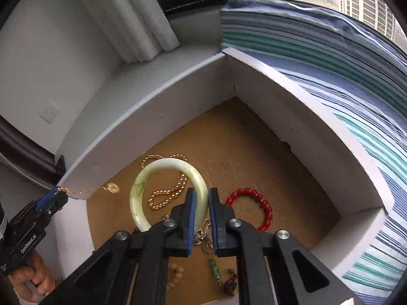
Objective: Organize jewelry
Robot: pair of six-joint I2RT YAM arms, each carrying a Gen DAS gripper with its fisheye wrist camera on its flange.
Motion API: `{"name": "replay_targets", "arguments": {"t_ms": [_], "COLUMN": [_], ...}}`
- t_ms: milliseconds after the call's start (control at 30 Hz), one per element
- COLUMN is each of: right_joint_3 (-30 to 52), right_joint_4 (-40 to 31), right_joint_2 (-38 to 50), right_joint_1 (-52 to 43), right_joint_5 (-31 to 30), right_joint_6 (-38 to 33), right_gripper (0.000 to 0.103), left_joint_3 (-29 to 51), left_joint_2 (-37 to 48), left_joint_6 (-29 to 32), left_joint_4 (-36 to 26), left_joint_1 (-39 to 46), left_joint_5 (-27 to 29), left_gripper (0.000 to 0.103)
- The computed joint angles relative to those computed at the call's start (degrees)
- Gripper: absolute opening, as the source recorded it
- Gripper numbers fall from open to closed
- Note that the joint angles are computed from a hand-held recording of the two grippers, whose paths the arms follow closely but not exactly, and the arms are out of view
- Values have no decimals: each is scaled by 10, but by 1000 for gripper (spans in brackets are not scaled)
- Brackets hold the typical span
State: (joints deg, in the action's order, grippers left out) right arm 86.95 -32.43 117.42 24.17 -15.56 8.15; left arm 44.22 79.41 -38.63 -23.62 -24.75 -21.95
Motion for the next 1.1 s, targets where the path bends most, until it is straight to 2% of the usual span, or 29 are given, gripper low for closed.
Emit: {"name": "replay_targets", "arguments": {"t_ms": [33,100,133,167,200,233,267,300,400,500,567,633,700,767,833,933,1000,1100], "right_joint_3": [0,43,53,53,46,36,21,-3,-73,-150,-207,-249,-278,-294,-304,-308,-313,-314], "right_joint_4": [0,-5,-11,-11,-6,1,13,28,61,85,101,104,97,89,73,50,39,29], "right_joint_2": [0,48,60,63,57,48,35,12,-62,-145,-203,-252,-294,-321,-350,-381,-404,-424], "right_joint_1": [0,1,-2,-5,-8,-12,-15,-15,-4,21,44,64,81,101,112,129,143,154], "right_joint_5": [0,3,-6,-6,-5,-11,-11,-2,24,54,87,109,126,149,156,177,200,223], "right_joint_6": [0,2,-3,2,6,5,4,6,-18,-53,-72,-85,-96,-100,-104,-108,-108,-101], "right_gripper": [11,14,14,15,26,44,51,54,57,69,74,77,77,77,77,79,81,81], "left_joint_3": [0,-1,-3,-5,-4,1,-2,8,42,115,157,167,165,155,160,189,206,206], "left_joint_2": [13,21,20,14,7,5,-5,-4,-9,41,72,59,27,-1,-10,12,30,33], "left_joint_6": [2,-5,-12,-18,-27,-38,-48,-73,-175,-342,-449,-476,-466,-476,-508,-578,-601,-619], "left_joint_4": [7,2,-1,-6,-21,-40,-59,-88,-188,-358,-459,-476,-457,-440,-451,-516,-551,-565], "left_joint_1": [4,0,-7,-18,-32,-50,-65,-87,-162,-242,-293,-318,-328,-347,-363,-385,-388,-387], "left_joint_5": [0,-9,-21,-41,-67,-97,-123,-154,-225,-285,-305,-275,-229,-210,-206,-224,-223,-217], "left_gripper": [32,48,65,76,81,89,97,100,102,102,102,102,102,102,102,102,102,102]}}
